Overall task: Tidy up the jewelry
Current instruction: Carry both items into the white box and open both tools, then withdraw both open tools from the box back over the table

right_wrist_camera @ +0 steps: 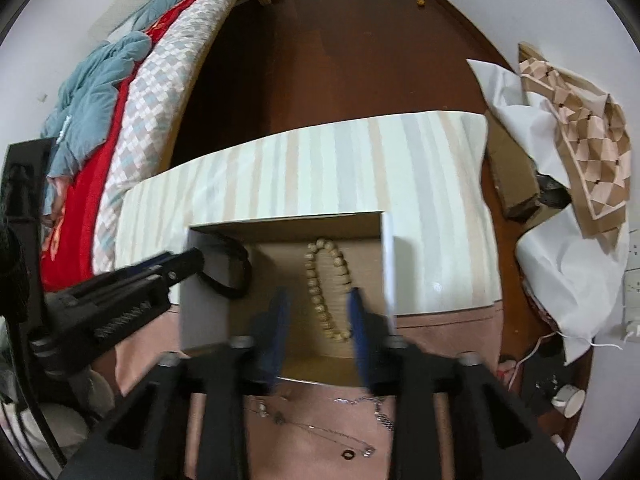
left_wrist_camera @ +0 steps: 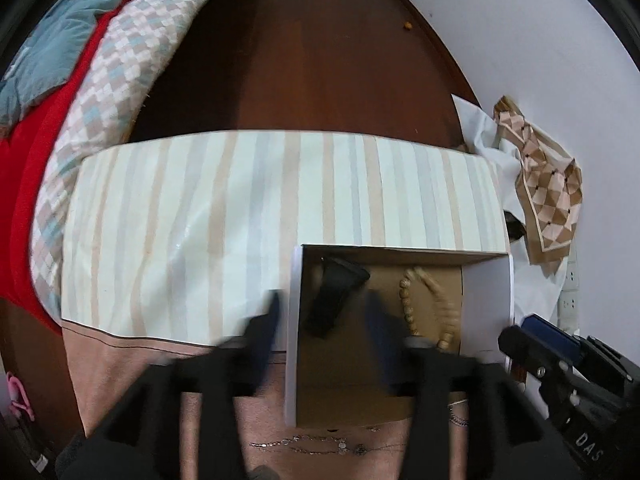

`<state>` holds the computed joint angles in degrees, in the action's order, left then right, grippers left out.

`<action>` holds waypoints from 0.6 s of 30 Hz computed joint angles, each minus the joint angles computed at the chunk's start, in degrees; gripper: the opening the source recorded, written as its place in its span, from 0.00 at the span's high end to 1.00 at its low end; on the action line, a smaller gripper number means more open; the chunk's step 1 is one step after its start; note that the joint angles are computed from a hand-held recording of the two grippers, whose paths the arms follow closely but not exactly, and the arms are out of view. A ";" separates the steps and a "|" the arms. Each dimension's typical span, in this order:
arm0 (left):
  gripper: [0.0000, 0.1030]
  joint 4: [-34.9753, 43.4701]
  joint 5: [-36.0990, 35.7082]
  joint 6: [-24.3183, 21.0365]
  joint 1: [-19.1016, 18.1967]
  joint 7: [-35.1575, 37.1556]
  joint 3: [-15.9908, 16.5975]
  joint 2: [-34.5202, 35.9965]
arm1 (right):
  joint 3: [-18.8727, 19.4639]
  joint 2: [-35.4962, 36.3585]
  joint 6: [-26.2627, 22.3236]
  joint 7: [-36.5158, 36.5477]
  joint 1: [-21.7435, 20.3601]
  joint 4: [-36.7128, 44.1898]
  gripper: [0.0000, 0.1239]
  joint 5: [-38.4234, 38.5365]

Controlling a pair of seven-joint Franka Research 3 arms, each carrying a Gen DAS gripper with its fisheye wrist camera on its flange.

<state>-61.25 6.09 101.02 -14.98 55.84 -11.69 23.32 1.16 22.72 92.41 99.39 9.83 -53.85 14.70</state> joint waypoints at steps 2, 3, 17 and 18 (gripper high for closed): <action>0.34 -1.07 0.98 0.54 -0.19 -0.48 0.29 -1.03 | -0.39 -1.28 0.67 -0.07 0.49 -1.72 0.62 -1.51; 0.32 -1.18 0.98 0.51 -0.14 -0.43 0.24 -1.23 | -0.55 -2.07 1.18 -0.26 0.79 -2.80 0.62 -2.41; 0.02 -19.15 15.10 4.28 -2.03 -6.59 0.06 -15.00 | -0.55 -13.50 8.53 3.14 6.02 -19.80 0.23 -19.31; 0.02 -19.89 15.44 4.36 -1.92 -6.81 -0.12 -15.63 | -0.33 -14.26 9.10 3.33 6.09 -20.91 0.22 -19.63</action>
